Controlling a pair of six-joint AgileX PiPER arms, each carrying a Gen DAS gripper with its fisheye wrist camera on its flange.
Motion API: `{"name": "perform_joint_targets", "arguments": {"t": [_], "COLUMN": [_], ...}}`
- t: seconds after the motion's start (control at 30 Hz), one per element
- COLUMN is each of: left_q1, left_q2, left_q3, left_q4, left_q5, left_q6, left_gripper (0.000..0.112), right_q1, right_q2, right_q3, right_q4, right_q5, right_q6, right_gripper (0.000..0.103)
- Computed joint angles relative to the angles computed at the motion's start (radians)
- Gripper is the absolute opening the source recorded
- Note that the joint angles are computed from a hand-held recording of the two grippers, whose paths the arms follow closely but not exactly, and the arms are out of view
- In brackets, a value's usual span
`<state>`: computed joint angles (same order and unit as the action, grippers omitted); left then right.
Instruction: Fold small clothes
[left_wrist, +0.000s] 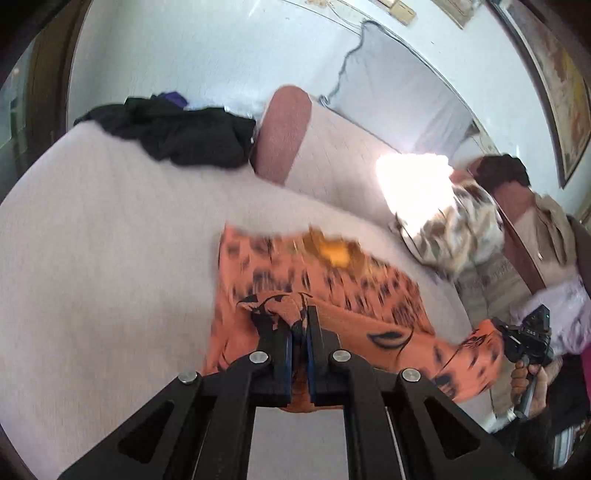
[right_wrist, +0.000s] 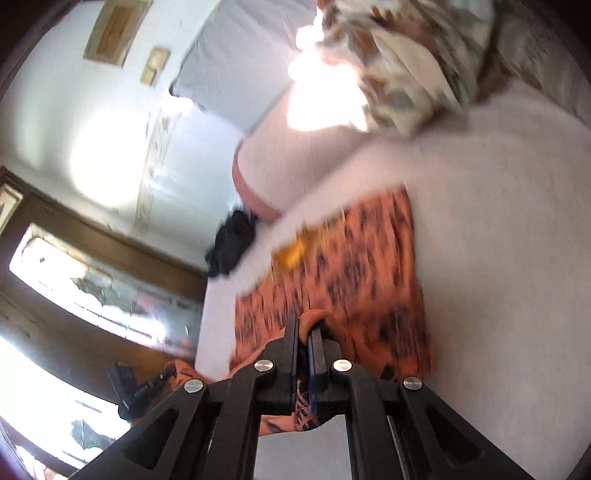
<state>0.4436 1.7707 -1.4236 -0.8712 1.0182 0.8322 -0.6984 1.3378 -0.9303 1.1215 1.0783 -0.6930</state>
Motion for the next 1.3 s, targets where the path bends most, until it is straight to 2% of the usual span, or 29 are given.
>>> {"name": "perform_joint_targets", "arguments": {"t": [0.1, 0.13, 0.17, 0.2, 0.23, 0.3, 0.33, 0.37, 0.4, 0.43, 0.47, 0.53, 0.63, 0.73, 0.83, 0.87, 0.9, 0.93, 0.97, 1.03, 1.13, 1.3], "left_q1": [-0.131, -0.169, -0.197, -0.218, -0.221, -0.191, -0.171, -0.150, -0.131, -0.097, -0.066, -0.003, 0.010, -0.070, -0.185, -0.217, -0.231, -0.233, -0.229, -0.224, -0.206, -0.126], "left_q2": [0.219, 0.319, 0.412, 0.498, 0.544, 0.542, 0.501, 0.454, 0.398, 0.342, 0.298, 0.225, 0.193, 0.216, 0.178, 0.186, 0.193, 0.212, 0.230, 0.212, 0.111, -0.113], "left_q3": [-0.226, -0.323, -0.422, -0.510, -0.557, -0.531, -0.459, -0.387, -0.303, -0.224, -0.161, -0.039, 0.076, 0.133, 0.213, 0.199, 0.176, 0.130, 0.075, 0.046, 0.102, 0.236], "left_q4": [0.148, 0.232, 0.332, 0.407, 0.442, 0.396, 0.348, 0.310, 0.274, 0.205, 0.143, 0.042, 0.009, 0.048, 0.102, 0.164, 0.216, 0.229, 0.253, 0.261, 0.213, 0.143], "left_q5": [-0.141, -0.162, -0.142, -0.114, -0.102, -0.113, -0.162, -0.204, -0.253, -0.273, -0.269, -0.234, -0.181, -0.234, -0.428, -0.446, -0.443, -0.399, -0.336, -0.303, -0.295, -0.203], "left_q6": [-0.218, -0.318, -0.418, -0.497, -0.535, -0.495, -0.447, -0.400, -0.349, -0.264, -0.193, -0.071, 0.027, 0.043, 0.066, 0.017, -0.050, -0.097, -0.166, -0.215, -0.160, -0.023], "left_gripper": [0.010, 0.022, 0.040, 0.043, 0.043, 0.048, 0.058, 0.061, 0.061, 0.065, 0.073, 0.078, 0.078, 0.078, 0.078, 0.064, 0.051, 0.019, 0.018, 0.018, 0.018, 0.018], "right_q1": [0.100, 0.131, 0.164, 0.185, 0.201, 0.209, 0.202, 0.195, 0.188, 0.181, 0.174, 0.170, 0.192, 0.250, 0.314, 0.330, 0.340, 0.333, 0.336, 0.367, 0.359, 0.371], "right_q2": [0.241, 0.319, 0.400, 0.473, 0.510, 0.524, 0.501, 0.469, 0.427, 0.382, 0.339, 0.292, 0.307, 0.372, 0.382, 0.389, 0.400, 0.410, 0.409, 0.374, 0.284, 0.076], "right_q3": [-0.185, -0.240, -0.294, -0.329, -0.327, -0.272, -0.215, -0.168, -0.121, -0.076, -0.039, 0.003, -0.004, -0.036, -0.053, -0.075, -0.100, -0.125, -0.134, -0.141, -0.123, -0.078], "right_q4": [0.090, 0.081, 0.032, -0.041, -0.077, -0.043, 0.021, 0.051, 0.069, 0.079, 0.080, 0.048, -0.072, -0.122, -0.188, -0.264, -0.327, -0.349, -0.361, -0.409, -0.367, -0.430], "right_q5": [-0.139, -0.192, -0.244, -0.288, -0.333, -0.376, -0.401, -0.414, -0.427, -0.439, -0.426, -0.398, -0.364, -0.377, -0.450, -0.449, -0.437, -0.397, -0.384, -0.386, -0.356, -0.236], "right_q6": [0.004, 0.006, 0.048, 0.131, 0.173, 0.138, 0.060, 0.016, -0.022, -0.058, -0.100, -0.121, -0.095, -0.066, -0.007, 0.067, 0.131, 0.161, 0.185, 0.243, 0.249, 0.301], "right_gripper": [0.007, 0.008, 0.014, 0.020, 0.031, 0.035, 0.041, 0.057, 0.061, 0.062, 0.062, 0.062, 0.062, 0.062, 0.063, 0.053, 0.043, 0.025, 0.022, 0.020, 0.019, 0.019]}}
